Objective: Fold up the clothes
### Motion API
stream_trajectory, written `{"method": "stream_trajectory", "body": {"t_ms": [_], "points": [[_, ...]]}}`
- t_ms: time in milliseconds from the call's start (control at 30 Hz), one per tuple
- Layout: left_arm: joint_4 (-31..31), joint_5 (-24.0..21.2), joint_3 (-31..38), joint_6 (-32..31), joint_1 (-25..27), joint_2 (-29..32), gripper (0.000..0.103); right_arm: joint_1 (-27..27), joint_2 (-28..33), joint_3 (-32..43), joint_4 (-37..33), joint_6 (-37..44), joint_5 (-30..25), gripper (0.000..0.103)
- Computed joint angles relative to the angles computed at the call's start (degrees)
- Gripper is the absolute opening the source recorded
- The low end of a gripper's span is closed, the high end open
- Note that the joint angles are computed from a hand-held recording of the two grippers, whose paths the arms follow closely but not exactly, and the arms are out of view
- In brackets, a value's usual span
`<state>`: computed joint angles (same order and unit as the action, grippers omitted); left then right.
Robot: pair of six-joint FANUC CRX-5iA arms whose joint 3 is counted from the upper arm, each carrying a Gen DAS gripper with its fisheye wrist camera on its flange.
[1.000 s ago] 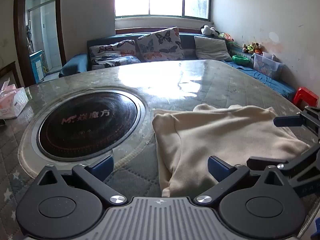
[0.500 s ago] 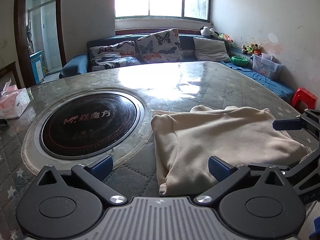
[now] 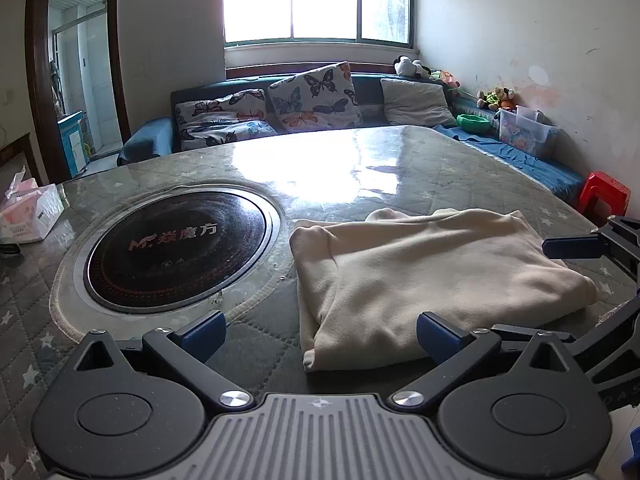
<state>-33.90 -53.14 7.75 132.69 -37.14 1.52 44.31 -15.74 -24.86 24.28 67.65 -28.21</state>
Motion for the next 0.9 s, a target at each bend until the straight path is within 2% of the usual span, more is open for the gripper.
{"method": "stream_trajectory", "body": {"t_ms": [233,900], "points": [[-1.26,-0.8,-0.14,1.12,-1.4,-0.4,0.103,0.52,-2.29,-3.28,4.72,-5.25,1.13,0.103],[-5.17,-2.56,-1.06,6.81,-5.89,-0.6,0.103,2.25,-7.39,-10.18,13.2,-13.78,3.38,0.103]]}}
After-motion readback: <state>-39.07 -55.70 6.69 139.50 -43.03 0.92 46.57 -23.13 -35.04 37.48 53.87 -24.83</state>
